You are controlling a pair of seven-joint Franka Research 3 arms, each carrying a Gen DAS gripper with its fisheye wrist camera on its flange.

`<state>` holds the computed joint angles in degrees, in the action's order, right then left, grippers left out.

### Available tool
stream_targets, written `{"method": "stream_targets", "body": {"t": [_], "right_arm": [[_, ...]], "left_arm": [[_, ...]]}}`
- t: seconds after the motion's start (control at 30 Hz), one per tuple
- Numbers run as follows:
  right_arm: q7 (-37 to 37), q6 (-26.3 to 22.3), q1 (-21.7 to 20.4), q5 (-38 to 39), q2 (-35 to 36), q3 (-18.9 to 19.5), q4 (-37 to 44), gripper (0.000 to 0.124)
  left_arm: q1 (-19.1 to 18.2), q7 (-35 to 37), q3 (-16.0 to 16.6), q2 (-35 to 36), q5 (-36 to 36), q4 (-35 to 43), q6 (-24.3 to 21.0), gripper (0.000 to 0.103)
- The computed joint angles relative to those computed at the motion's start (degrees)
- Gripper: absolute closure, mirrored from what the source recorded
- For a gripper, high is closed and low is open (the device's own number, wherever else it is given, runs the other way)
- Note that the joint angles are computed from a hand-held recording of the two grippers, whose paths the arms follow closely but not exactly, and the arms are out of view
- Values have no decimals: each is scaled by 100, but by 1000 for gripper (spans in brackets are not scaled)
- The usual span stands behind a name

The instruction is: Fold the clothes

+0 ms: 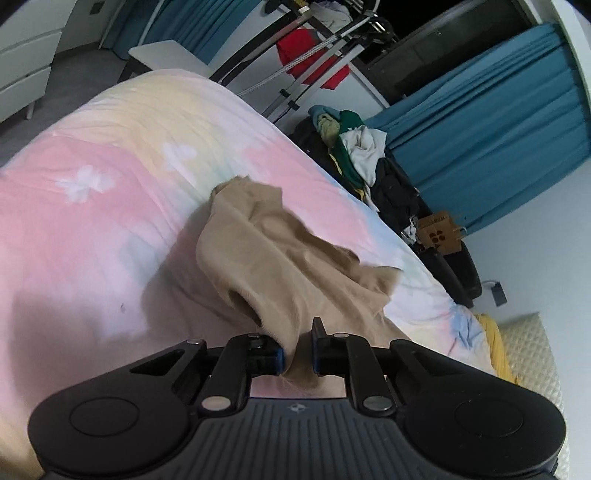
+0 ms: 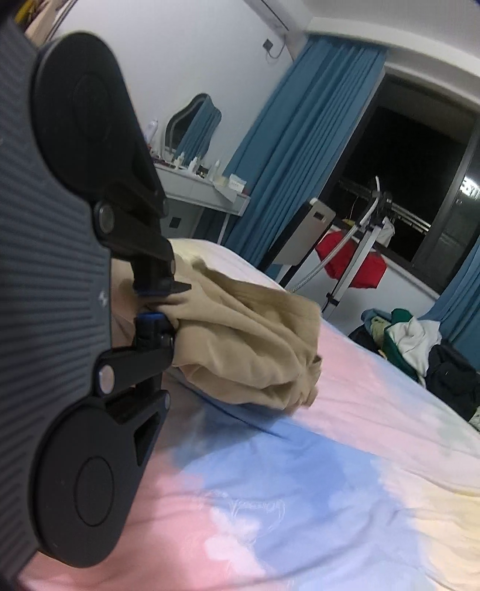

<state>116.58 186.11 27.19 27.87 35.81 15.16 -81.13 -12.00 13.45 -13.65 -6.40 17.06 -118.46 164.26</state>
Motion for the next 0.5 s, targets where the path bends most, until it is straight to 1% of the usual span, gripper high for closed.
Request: {"method": "stream_targets", "body": {"t": [0.07,0.13,0.2,0.27,0.33,0.37,0.4,0.43,0.47,0.5], "right_arm": [[-112,229,-290,81,-422,392,-682,112],[-182,487,-743,101,-812,961,-1393,112],[-84,758,-1238,-27,-1132,1544,-2054,112],[148,872,-1443,-109,-1367,1773,-2476,112],[409,806,-1618,-181,-1532,1930,-2700,112],[555,793,-1804,-261,-1545,2115,-2751,112],[668,787,-1836,-308,-1547,2145,-2742,112],[754,766,-1773,-335,-1556,2062,-2701,112],[830,763,-1733,-378,-1566,1991,-2674,112],[901,741,-1615,-400,-1541,1842,-2587,112]], "left_arm": [[-129,61,-10,-369,-268,-329,-82,89],[-243,27,-61,-886,-439,-808,-124,89],[-327,-77,-128,-1246,-555,-1145,-137,89],[-378,-204,-184,-1480,-642,-1371,-132,89],[-383,-340,-219,-1615,-696,-1467,-142,89],[-371,-374,-224,-1632,-693,-1462,-116,89],[-353,-402,-228,-1635,-681,-1444,-80,89],[-334,-430,-233,-1638,-668,-1426,-45,89],[-313,-412,-211,-1512,-664,-1285,-35,89],[-296,-377,-180,-1353,-666,-1107,-37,89]]}}
